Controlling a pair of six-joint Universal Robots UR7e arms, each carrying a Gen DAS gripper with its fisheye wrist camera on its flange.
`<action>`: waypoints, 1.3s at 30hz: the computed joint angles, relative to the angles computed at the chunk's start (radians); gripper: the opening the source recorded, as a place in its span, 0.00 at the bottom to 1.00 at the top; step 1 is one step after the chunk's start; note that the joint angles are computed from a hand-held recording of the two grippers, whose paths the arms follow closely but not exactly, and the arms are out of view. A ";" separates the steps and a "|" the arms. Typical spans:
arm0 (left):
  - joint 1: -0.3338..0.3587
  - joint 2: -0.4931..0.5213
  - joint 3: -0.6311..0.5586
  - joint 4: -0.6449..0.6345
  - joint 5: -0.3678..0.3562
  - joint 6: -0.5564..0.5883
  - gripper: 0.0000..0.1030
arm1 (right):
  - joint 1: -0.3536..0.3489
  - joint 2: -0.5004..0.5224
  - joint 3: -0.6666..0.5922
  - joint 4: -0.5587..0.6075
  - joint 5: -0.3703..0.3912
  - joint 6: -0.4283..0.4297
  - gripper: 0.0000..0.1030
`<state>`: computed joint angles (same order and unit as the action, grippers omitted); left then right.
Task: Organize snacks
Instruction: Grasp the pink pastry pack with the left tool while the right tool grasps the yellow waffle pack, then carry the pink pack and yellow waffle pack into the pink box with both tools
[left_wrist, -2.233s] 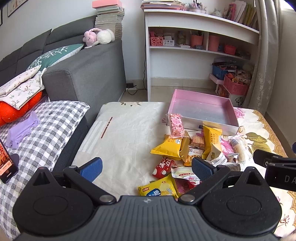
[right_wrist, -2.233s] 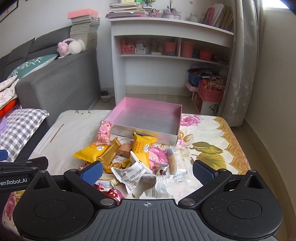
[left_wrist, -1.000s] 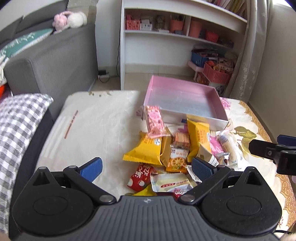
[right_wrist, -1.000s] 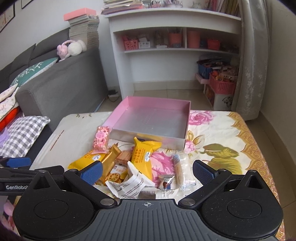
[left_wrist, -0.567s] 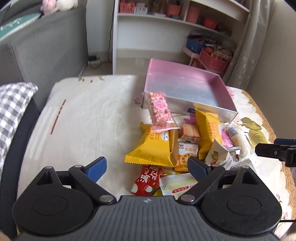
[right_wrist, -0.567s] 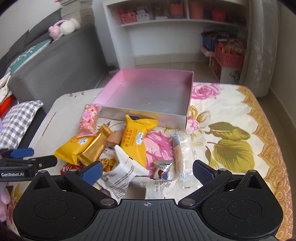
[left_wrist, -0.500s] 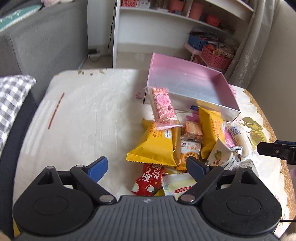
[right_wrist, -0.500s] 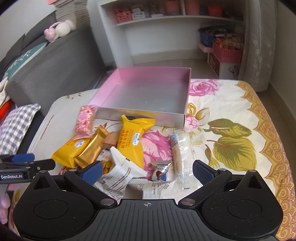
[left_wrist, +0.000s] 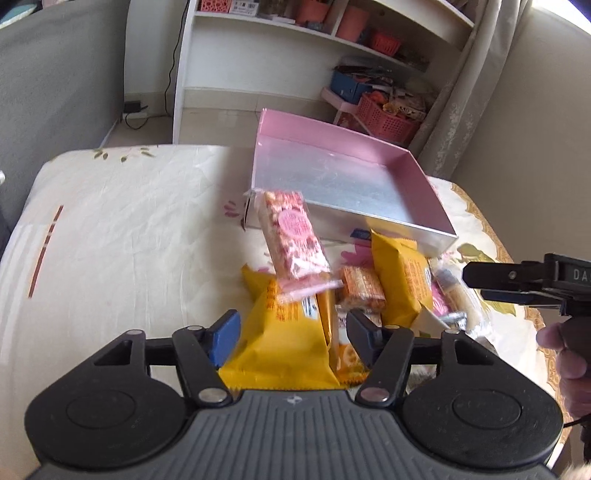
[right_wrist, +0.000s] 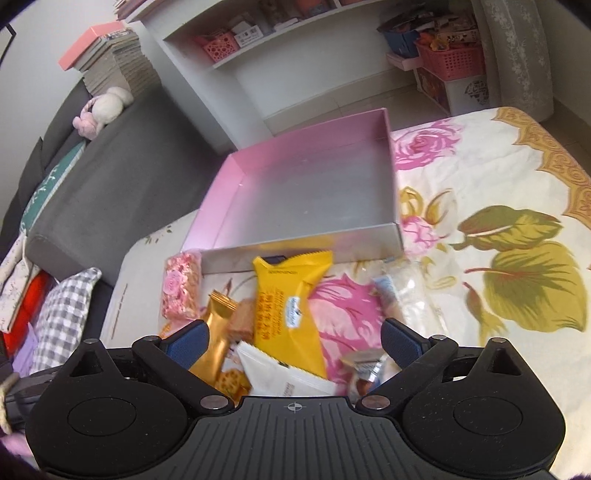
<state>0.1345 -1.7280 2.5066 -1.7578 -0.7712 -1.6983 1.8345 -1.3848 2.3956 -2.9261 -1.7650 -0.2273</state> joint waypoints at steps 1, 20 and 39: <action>0.007 -0.001 0.004 -0.004 0.020 0.000 0.57 | 0.005 0.019 -0.001 -0.021 -0.001 0.002 0.96; 0.116 0.168 -0.043 -0.064 0.166 -0.058 0.37 | 0.049 0.250 -0.038 -0.165 -0.120 0.065 0.64; 0.072 0.174 -0.069 0.045 0.165 -0.096 0.28 | 0.047 0.204 -0.026 -0.180 -0.102 0.111 0.38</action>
<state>0.2064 -1.5543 2.4381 -1.7128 -0.6062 -1.7940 1.8817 -1.1809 2.3700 -3.1059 -1.8669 -0.1166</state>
